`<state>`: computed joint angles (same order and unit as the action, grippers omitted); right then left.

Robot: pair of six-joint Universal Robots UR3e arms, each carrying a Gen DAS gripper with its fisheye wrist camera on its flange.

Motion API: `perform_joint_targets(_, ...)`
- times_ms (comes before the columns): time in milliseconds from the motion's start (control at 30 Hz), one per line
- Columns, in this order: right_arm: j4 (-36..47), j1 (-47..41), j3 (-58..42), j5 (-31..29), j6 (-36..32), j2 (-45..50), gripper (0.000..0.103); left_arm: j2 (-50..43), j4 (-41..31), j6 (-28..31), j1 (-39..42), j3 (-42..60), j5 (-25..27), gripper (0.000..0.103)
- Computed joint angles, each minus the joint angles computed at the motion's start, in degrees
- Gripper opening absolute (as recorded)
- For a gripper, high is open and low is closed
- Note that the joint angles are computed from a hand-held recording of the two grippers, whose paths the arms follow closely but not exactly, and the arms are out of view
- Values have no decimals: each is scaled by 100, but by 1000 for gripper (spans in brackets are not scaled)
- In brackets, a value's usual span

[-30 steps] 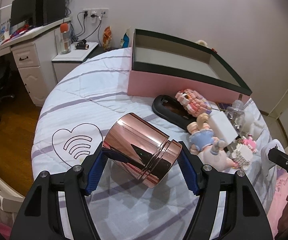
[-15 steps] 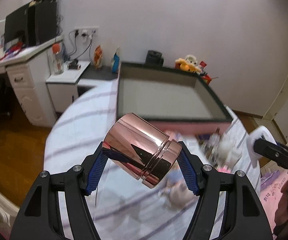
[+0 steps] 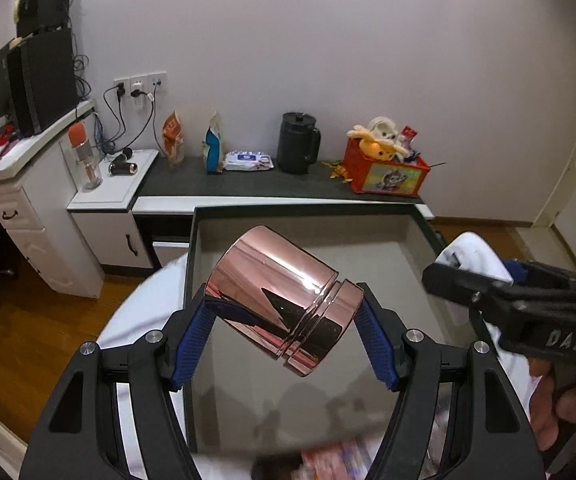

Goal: Organize rigid objects
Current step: 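Carry the canister with the left tool while the right tool carries the plug into the pink box, then open both tools and withdraw them from the pink box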

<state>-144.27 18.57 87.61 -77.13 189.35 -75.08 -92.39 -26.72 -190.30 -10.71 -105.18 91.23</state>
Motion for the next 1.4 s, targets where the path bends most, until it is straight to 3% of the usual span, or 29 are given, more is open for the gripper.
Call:
perform_joint_targets(267, 672, -366, -1206, 309, 21, 1351, 74, -1861, -581, 89, 83, 1616, 33, 69)
perform_joint_targets(400, 890, -344, -1518, 43, 61, 1605, 80, -2285, -1199, 19, -1, 2239, 137, 71)
perform_joint_targets(467, 887, -363, -1480, 95, 149, 1561, 84, -2258, -1265, -1, -91, 2309, 421, 92)
perform_joint_targets(500, 923, -363, -1506, 118, 180, 1555, 85, -2183, -1250, -33, -133, 2267, 576, 94)
perform_joint_targets(667, 664, -472, -984, 244, 392, 1088, 92, -1382, -1074, -36, -34, 1550, 309, 99)
perform_joint_targets(767, 240, -531, -189, 363, 492, 400, 92, -645, -815, -93, -100, 907, 433, 100)
perform_joint_targets(1000, -477, -160, 1750, -130, 733, -1654, 92, 1557, -734, -449, -484, -566, 922, 102)
perform_joint_targets(1200, -493, 630, 2842, -973, 1196, -3312, 92, 2991, -1494, -1144, -1562, -1069, 1845, 103)
perform_joint_targets(1400, -115, 1984, 3192, -2275, 1799, -4181, 92, 3443, -2591, -2558, -3310, -986, 3170, 103)
